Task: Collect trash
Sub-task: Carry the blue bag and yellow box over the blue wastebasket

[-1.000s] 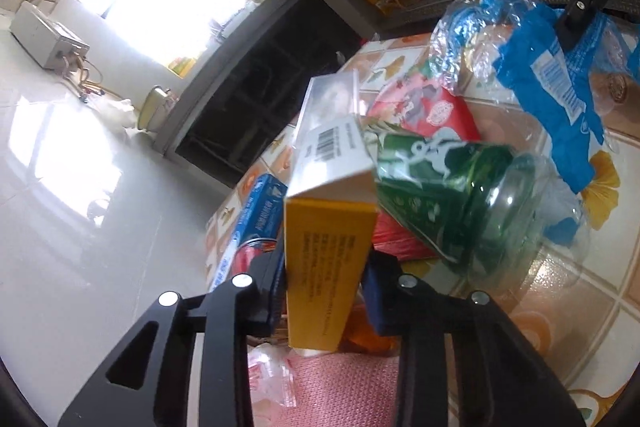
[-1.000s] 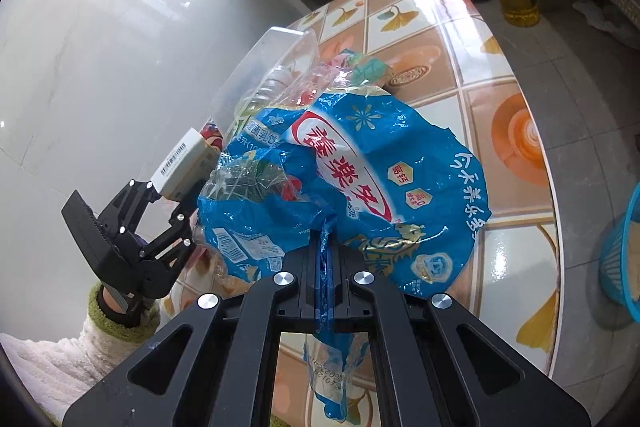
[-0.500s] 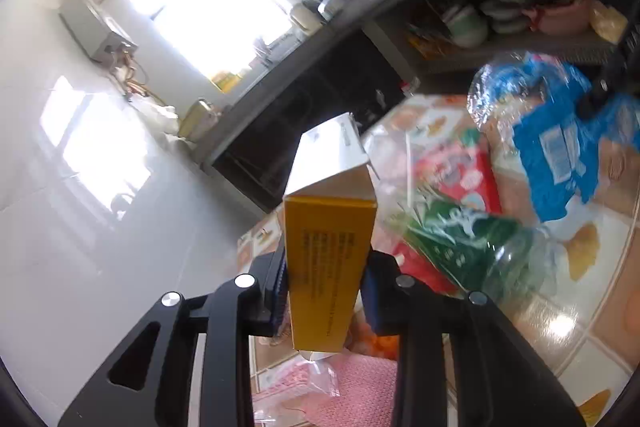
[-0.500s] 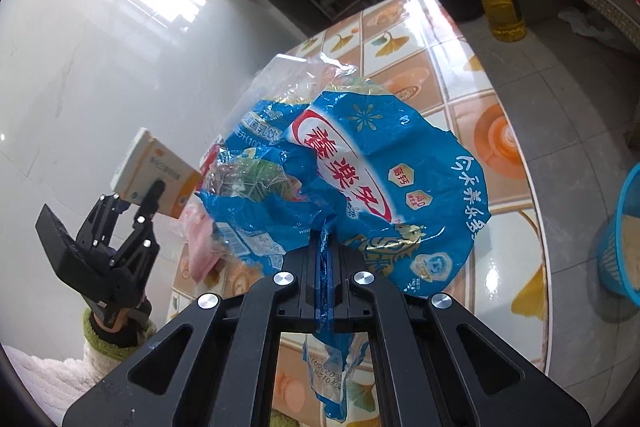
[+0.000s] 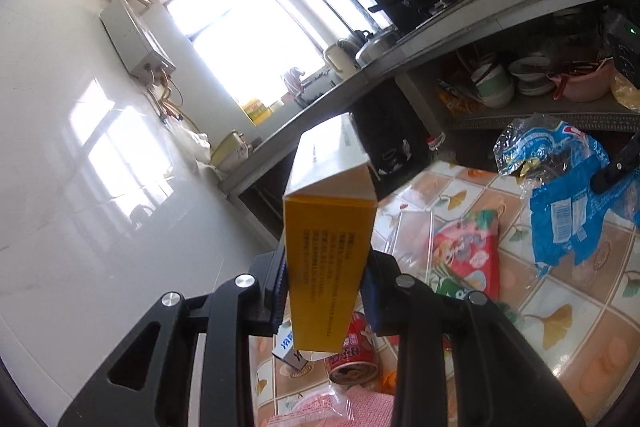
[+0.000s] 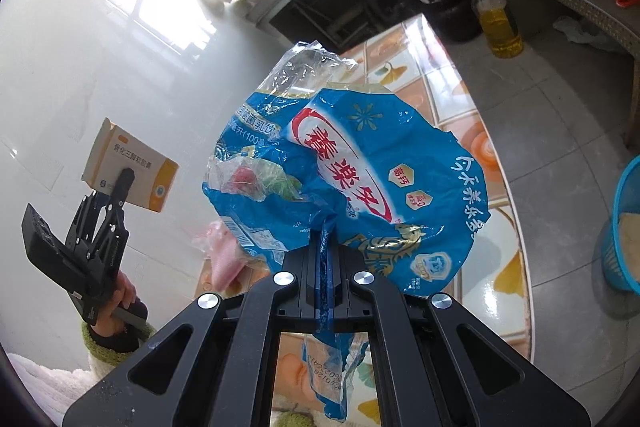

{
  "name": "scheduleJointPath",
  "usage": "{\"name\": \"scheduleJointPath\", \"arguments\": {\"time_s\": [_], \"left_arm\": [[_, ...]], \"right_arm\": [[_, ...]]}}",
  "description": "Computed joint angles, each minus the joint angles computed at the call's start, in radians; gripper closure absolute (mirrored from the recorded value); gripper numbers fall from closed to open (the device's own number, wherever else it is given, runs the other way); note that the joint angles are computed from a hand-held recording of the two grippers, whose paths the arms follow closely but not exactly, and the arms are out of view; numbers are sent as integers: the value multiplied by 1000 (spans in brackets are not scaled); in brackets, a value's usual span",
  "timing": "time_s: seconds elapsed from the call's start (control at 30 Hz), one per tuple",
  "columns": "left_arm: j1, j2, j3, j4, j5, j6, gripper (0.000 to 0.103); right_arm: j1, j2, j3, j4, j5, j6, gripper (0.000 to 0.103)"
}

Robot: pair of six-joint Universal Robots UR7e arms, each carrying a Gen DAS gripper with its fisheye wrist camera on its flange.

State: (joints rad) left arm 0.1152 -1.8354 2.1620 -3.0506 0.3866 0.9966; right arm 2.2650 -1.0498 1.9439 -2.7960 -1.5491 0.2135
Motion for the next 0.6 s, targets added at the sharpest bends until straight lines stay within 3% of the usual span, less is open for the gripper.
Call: {"name": "scheduleJointPath", "arguments": {"time_s": [0.4, 0.6], "left_arm": [[2, 73, -52, 103, -69, -109, 74], [13, 125, -86, 102, -141, -138, 74]], "right_arm": [[-30, -96, 94, -102, 25, 21, 102], [-41, -158, 145, -139, 14, 33, 102]]}}
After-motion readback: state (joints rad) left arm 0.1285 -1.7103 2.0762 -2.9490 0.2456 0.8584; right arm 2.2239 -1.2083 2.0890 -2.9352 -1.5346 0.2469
